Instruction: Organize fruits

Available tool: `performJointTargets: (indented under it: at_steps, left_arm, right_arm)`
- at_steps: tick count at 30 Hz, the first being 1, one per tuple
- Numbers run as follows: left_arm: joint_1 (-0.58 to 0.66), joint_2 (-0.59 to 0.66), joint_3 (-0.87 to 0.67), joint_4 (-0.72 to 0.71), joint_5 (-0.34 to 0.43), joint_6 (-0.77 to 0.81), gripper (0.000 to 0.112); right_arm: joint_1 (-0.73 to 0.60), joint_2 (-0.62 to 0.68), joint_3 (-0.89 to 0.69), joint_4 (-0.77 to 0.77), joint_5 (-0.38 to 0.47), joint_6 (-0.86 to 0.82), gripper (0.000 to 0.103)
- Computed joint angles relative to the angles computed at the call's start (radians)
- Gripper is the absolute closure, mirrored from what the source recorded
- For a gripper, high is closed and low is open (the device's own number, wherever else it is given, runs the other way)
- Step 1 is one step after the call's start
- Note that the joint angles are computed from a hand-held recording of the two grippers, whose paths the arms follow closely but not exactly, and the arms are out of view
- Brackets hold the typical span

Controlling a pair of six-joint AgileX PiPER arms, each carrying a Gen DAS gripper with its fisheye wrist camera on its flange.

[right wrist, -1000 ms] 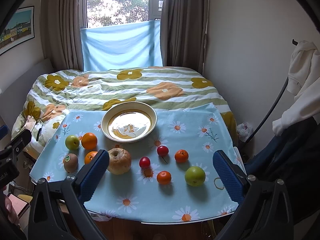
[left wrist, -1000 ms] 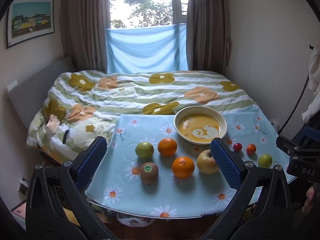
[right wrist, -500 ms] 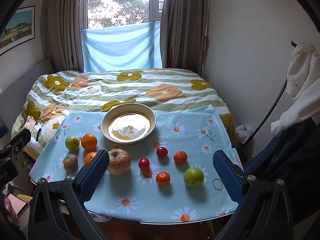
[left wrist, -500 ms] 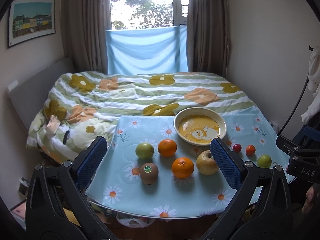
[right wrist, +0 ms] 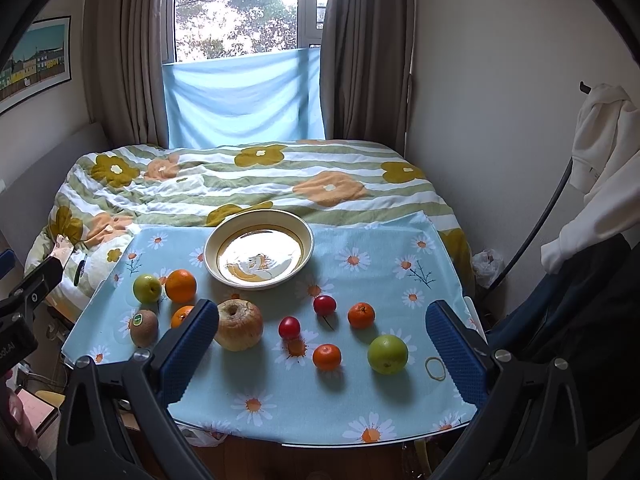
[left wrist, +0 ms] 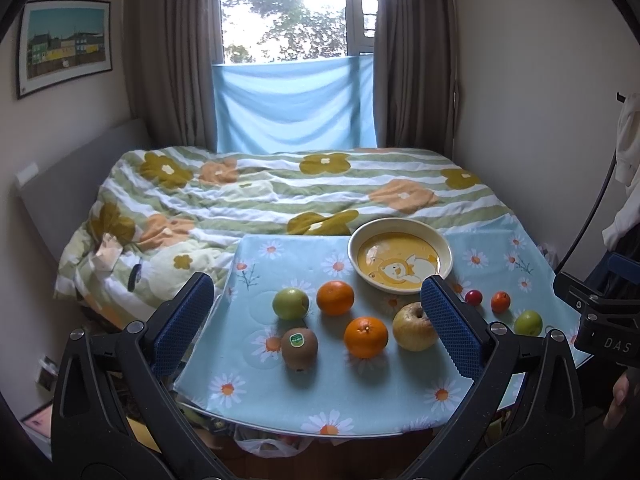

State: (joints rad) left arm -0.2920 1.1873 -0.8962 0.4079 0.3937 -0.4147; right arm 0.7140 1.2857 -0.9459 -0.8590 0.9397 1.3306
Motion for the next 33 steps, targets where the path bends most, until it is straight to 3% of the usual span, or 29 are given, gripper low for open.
performJointTargets:
  at_steps: [8,14,19,26,33]
  left_arm:
    - [-0.017,0.004,-0.009,0.049,0.021,-0.058,0.009]
    - [-0.017,0.038,-0.007,0.171,0.045,-0.212,0.009]
    - [-0.009,0.077,0.028,0.33,0.057,-0.415,0.009]
    - [0.037,0.152,0.135,0.568,-0.043,-0.662,0.009]
    - [0.074,0.324,0.134,0.728,-0.141,-0.805,0.009]
  right_arm:
    - [-0.029,-0.011,-0.021,0.018,-0.036,-0.049,0.0]
    - [-0.073,-0.002,-0.016,0.057,-0.139,-0.139,0.0]
    - [-0.151,0.044,0.003,0.126,-0.306,-0.287,0.0]
    - [-0.247,0.169,0.076,0.191,-0.607,-0.436,0.0]
    - [-0.269,0.332,0.091,-0.018,-0.784,-0.249,0.0]
